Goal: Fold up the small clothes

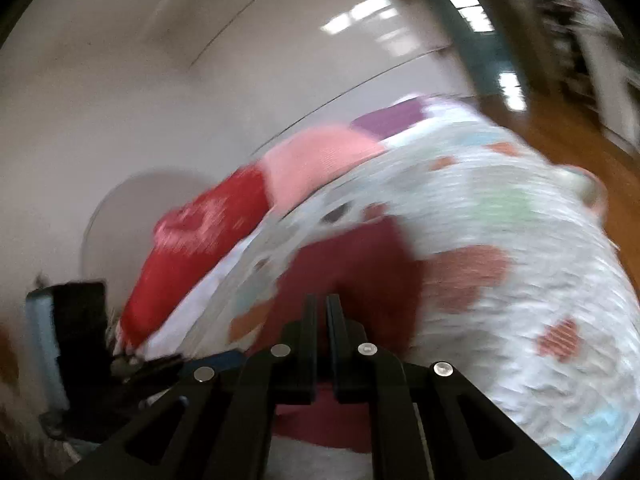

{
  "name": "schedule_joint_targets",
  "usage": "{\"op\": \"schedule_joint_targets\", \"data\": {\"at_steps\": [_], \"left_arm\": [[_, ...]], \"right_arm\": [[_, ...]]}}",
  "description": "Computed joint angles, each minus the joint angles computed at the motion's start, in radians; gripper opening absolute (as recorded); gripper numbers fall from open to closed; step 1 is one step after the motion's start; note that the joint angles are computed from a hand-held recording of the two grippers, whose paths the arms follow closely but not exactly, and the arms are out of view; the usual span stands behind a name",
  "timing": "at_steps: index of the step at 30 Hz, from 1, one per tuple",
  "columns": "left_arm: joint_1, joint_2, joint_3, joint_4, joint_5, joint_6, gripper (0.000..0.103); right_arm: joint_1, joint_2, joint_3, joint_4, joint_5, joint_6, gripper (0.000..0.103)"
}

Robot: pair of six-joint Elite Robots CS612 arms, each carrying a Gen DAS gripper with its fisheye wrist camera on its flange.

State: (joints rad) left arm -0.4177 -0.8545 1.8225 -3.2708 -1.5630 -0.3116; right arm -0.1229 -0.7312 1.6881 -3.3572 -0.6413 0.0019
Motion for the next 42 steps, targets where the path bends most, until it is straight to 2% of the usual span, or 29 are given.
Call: {"op": "schedule_joint_targets", "data": {"at_steps": [2, 4, 5, 7, 8, 9, 11, 12, 13, 15, 16, 18, 19, 20, 21, 24, 25, 26, 27, 28, 30, 32, 33, 34, 36, 37, 38, 40, 42], "left_arm": [[0.01, 0.012, -0.008, 0.01, -0.022, -0.018, 0.063], [0.014, 0.02, -0.011, 0.024, -0.042, -0.001, 0.063], [0.011, 0.021, -0.008, 0.023, -0.04, 0.012, 0.063], [0.009, 0.021, -0.001, 0.016, -0.058, 0.045, 0.063], [0.007, 0.023, -0.003, 0.019, -0.063, 0.059, 0.063], [0.006, 0.024, -0.002, 0.018, -0.061, 0.067, 0.063], [0.007, 0.029, 0.002, 0.012, -0.062, 0.069, 0.063], [0.013, 0.033, 0.001, 0.007, -0.089, 0.057, 0.063], [0.018, 0.036, 0.0, 0.004, -0.106, 0.043, 0.063], [0.019, 0.033, 0.007, -0.007, -0.112, 0.019, 0.063], [0.02, 0.028, 0.013, -0.011, -0.113, 0.012, 0.063], [0.022, 0.015, 0.03, -0.024, -0.115, -0.006, 0.064], [0.025, 0.009, 0.042, -0.039, -0.128, -0.018, 0.064], [0.03, 0.004, 0.052, -0.056, -0.144, -0.029, 0.064], [0.038, 0.0, 0.065, -0.087, -0.165, -0.046, 0.064], [0.065, 0.003, 0.077, -0.171, -0.202, -0.113, 0.064], [0.079, 0.007, 0.071, -0.191, -0.208, -0.154, 0.065], [0.09, 0.01, 0.061, -0.192, -0.214, -0.188, 0.068], [0.105, 0.019, 0.044, -0.191, -0.23, -0.225, 0.069], [0.117, 0.031, 0.024, -0.191, -0.251, -0.245, 0.072], [0.132, 0.054, -0.025, -0.147, -0.264, -0.241, 0.073], [0.143, 0.082, -0.086, -0.052, -0.283, -0.218, 0.073], [0.151, 0.103, -0.121, -0.005, -0.325, -0.214, 0.073], [0.157, 0.123, -0.151, 0.041, -0.354, -0.211, 0.079], [0.154, 0.146, -0.182, 0.088, -0.364, -0.218, 0.081], [0.154, 0.149, -0.185, 0.085, -0.371, -0.221, 0.081], [0.155, 0.147, -0.184, 0.075, -0.382, -0.221, 0.08], [0.167, 0.142, -0.181, 0.047, -0.423, -0.25, 0.069], [0.181, 0.132, -0.183, 0.022, -0.451, -0.273, 0.066]], "right_arm": [[0.025, -0.01, -0.021, 0.154, 0.021, -0.148, 0.007], [0.04, -0.004, -0.055, 0.29, 0.033, -0.235, 0.01], [0.043, 0.009, -0.079, 0.338, 0.019, -0.222, 0.011], [0.039, 0.043, -0.111, 0.343, -0.037, -0.114, 0.011], [0.025, 0.068, -0.125, 0.354, -0.022, -0.043, 0.007], [0.01, 0.074, -0.114, 0.348, 0.015, -0.01, 0.006], [-0.024, 0.111, -0.097, 0.251, 0.117, 0.13, 0.003], [-0.032, 0.117, -0.083, 0.21, 0.124, 0.172, 0.003], [-0.037, 0.111, -0.062, 0.204, 0.09, 0.178, 0.003], [-0.048, 0.115, -0.035, 0.179, 0.099, 0.198, 0.002], [-0.051, 0.105, -0.015, 0.166, 0.064, 0.219, 0.003], [-0.05, 0.08, 0.007, 0.162, 0.006, 0.194, 0.004], [-0.046, 0.062, 0.021, 0.139, -0.051, 0.188, 0.016], [-0.042, 0.044, 0.033, 0.114, -0.106, 0.182, 0.033], [-0.04, 0.038, 0.036, 0.086, -0.126, 0.188, 0.039], [-0.042, 0.041, 0.028, -0.042, -0.127, 0.28, 0.061], [-0.041, 0.044, 0.021, -0.076, -0.132, 0.314, 0.079], [-0.039, 0.051, 0.007, -0.11, -0.134, 0.349, 0.092], [-0.033, 0.056, -0.011, -0.114, -0.13, 0.369, 0.096], [-0.028, 0.063, -0.034, -0.09, -0.117, 0.375, 0.097], [-0.016, 0.081, -0.093, 0.046, -0.082, 0.311, 0.097], [0.006, 0.103, -0.162, 0.227, -0.124, 0.219, 0.097], [0.012, 0.107, -0.176, 0.272, -0.136, 0.2, 0.097], [0.018, 0.122, -0.207, 0.325, -0.129, 0.181, 0.097], [0.019, 0.156, -0.257, 0.392, -0.048, 0.18, 0.087], [0.019, 0.173, -0.28, 0.431, 0.003, 0.191, 0.069], [0.02, 0.177, -0.286, 0.436, 0.012, 0.199, 0.062], [0.018, 0.18, -0.287, 0.431, 0.04, 0.219, 0.053], [0.014, 0.188, -0.3, 0.4, 0.115, 0.262, 0.049]]}}
